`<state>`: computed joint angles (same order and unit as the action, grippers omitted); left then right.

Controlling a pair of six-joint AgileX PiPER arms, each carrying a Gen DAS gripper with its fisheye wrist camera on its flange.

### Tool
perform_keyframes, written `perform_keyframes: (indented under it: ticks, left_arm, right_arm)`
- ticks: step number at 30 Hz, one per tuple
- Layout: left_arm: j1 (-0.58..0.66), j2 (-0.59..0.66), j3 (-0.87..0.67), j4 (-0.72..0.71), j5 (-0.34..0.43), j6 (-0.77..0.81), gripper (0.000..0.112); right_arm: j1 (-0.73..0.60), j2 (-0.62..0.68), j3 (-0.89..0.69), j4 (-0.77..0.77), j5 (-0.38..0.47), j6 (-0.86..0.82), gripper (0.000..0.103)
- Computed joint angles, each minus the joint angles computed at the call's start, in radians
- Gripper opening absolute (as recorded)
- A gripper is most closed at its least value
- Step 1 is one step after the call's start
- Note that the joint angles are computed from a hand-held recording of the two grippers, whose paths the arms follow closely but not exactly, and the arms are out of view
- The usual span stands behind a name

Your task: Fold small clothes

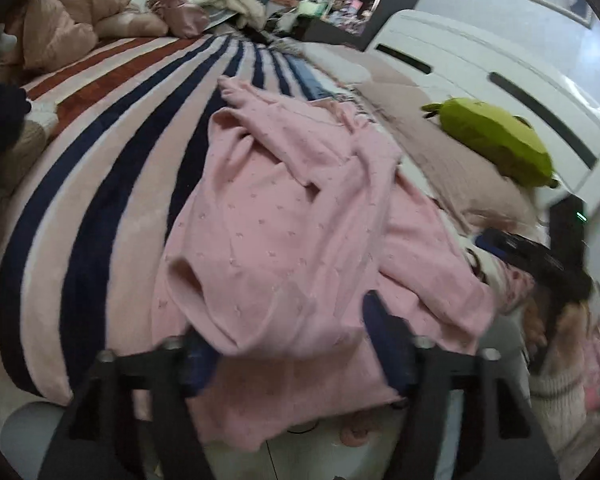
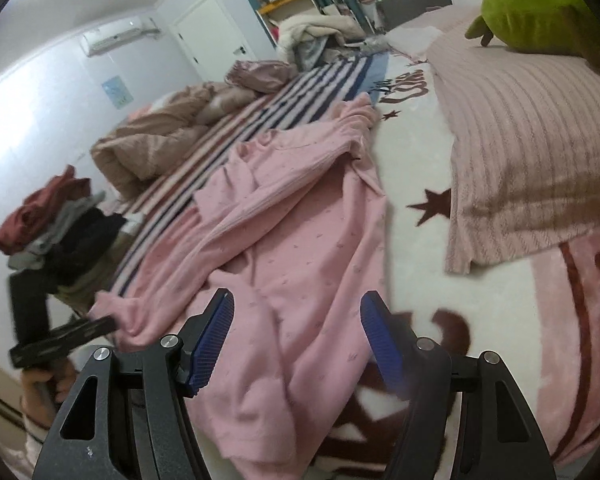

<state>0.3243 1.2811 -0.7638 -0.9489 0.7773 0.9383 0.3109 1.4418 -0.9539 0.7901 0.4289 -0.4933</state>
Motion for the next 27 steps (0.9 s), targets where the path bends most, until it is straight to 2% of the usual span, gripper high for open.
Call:
perform_keyframes:
  ticks: [2,5,9,11,12,15,17,18,19,20,22,25,27]
  left_arm:
    - [0.066,-0.013,-0.001,-0.045,0.052,0.062,0.067]
    - [0.119,0.009,-0.046,-0.104,0.070,0.102,0.070]
    - [0.050,0.121,-0.181,-0.136,0.077,0.114,0.070]
    - [-0.028,0.197,-0.259,-0.114,0.054,0.078,0.061]
    - [-0.068,0.233,-0.291,-0.092,0.043,0.051,0.052]
    - [-0.179,0.346,-0.379,-0.008,-0.005,-0.039,0.046]
    - [-0.209,0.391,-0.407,0.028,-0.018,-0.088,0.025]
    - [-0.217,0.412,-0.416,0.038,-0.014,-0.106,0.010]
    - [-0.222,0.425,-0.419,0.043,-0.010,-0.111,0.005]
    - [-0.220,0.419,-0.402,0.027,-0.013,-0.085,0.004]
    - [-0.208,0.381,-0.355,-0.017,-0.035,-0.024,0.002]
    - [-0.176,0.323,-0.308,-0.058,-0.062,0.010,0.002]
    - [-0.169,0.301,-0.296,-0.031,-0.096,-0.008,0.002]
  right_arm:
    - [0.010,0.027,-0.056,-0.129,0.006,0.106,0.062]
    - [0.020,0.098,-0.183,-0.331,0.036,0.251,0.062]
    - [0.049,0.275,-0.443,-0.638,0.143,0.452,0.062]
    - [0.072,0.401,-0.606,-0.776,0.220,0.537,0.062]
    - [0.077,0.440,-0.659,-0.804,0.248,0.552,0.062]
    - [0.069,0.593,-0.850,-0.819,0.338,0.553,0.062]
    - [0.052,0.651,-0.923,-0.762,0.371,0.519,0.062]
    - [0.045,0.670,-0.943,-0.740,0.377,0.510,0.059]
    - [0.039,0.679,-0.947,-0.720,0.369,0.504,0.047]
    - [0.034,0.682,-0.940,-0.707,0.348,0.500,0.040]
    - [0.031,0.672,-0.911,-0.708,0.304,0.508,0.014]
    - [0.015,0.654,-0.875,-0.687,0.251,0.526,0.009]
    - [0.012,0.647,-0.864,-0.729,0.232,0.582,0.007]
